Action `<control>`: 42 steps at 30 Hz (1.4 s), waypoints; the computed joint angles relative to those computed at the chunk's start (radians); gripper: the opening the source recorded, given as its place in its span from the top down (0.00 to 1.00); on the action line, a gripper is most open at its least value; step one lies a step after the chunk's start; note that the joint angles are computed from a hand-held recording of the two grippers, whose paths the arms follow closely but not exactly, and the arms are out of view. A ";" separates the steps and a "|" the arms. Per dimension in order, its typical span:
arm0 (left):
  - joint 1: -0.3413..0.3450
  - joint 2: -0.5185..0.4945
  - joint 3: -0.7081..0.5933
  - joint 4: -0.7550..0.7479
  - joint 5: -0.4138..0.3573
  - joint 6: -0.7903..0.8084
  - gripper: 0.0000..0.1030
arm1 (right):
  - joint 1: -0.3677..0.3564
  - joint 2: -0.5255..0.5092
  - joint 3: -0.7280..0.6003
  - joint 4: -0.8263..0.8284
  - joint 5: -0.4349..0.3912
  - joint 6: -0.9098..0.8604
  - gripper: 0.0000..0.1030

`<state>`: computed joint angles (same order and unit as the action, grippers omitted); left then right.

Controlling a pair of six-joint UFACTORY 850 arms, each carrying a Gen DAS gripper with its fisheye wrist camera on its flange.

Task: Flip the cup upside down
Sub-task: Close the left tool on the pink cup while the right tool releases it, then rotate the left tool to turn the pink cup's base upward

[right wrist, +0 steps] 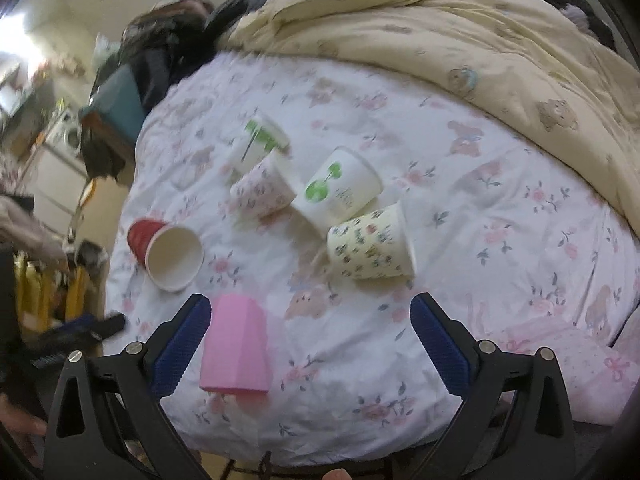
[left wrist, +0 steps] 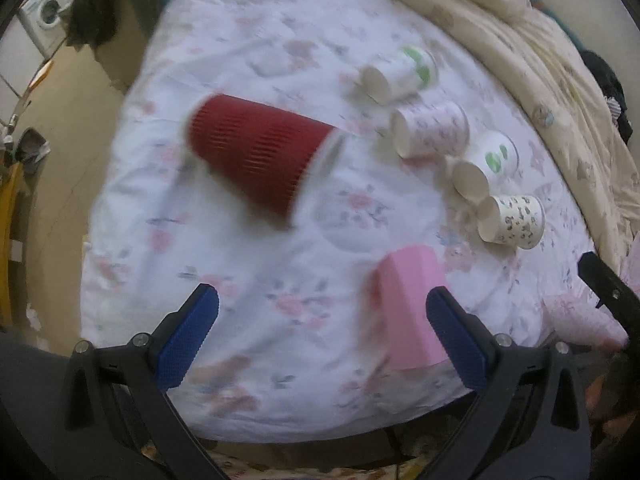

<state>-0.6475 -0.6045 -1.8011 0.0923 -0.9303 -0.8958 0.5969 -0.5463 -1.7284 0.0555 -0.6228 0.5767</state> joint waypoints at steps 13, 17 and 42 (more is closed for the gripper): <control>0.031 -0.280 -0.310 -0.324 -0.185 0.098 0.02 | -0.032 0.014 0.021 0.071 0.008 -0.014 0.00; 0.031 -0.301 -0.324 -0.357 -0.203 0.117 0.12 | -0.026 0.001 0.001 0.040 -0.015 0.000 0.00; 0.061 0.037 0.009 -0.204 0.041 0.292 0.46 | 0.001 -0.049 -0.066 0.083 -0.042 -0.056 0.00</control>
